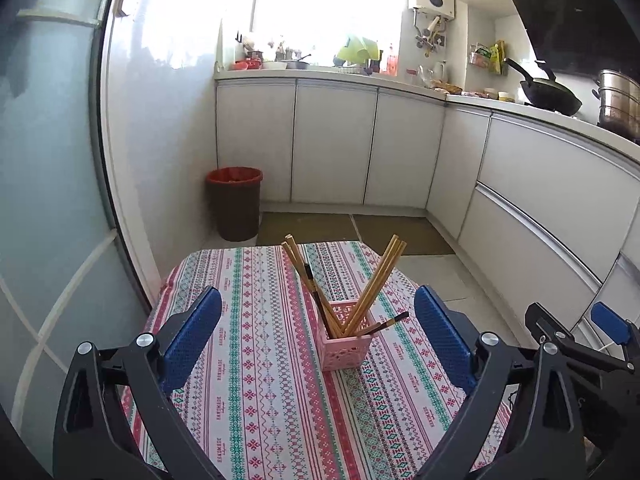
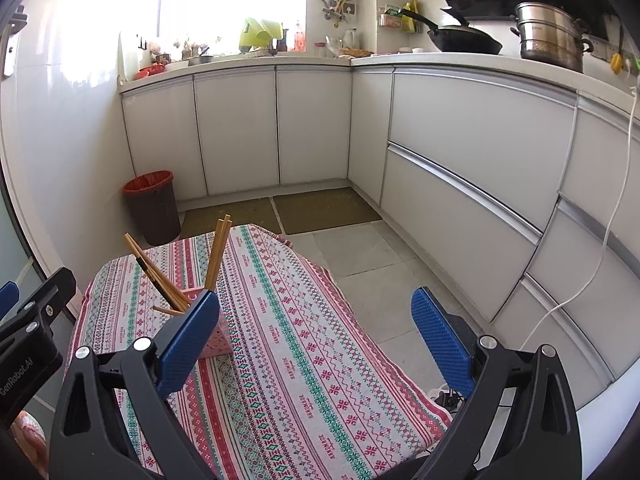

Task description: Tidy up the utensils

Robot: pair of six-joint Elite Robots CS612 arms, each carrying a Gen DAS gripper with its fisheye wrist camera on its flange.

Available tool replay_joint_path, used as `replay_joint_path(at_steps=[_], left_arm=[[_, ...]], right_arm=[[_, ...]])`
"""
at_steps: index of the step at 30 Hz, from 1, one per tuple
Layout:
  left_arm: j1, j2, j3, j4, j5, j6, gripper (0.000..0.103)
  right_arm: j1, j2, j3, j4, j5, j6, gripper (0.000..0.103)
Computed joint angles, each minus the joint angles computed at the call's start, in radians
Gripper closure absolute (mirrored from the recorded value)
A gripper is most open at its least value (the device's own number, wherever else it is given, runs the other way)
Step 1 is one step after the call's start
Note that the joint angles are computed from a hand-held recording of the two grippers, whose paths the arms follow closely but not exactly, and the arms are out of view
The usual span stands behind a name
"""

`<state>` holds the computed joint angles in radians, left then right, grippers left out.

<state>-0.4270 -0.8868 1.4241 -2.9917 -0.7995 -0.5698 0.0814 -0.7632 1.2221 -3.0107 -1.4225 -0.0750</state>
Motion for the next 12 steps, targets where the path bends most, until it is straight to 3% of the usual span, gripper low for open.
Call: replay_joint_path(at_steps=[12], left_arm=[[-0.002,-0.004,-0.004,0.046,0.019,-0.013,0.007]], right_arm=[[-0.004,-0.002,0.003,-0.022,-0.003,0.021,0.009]])
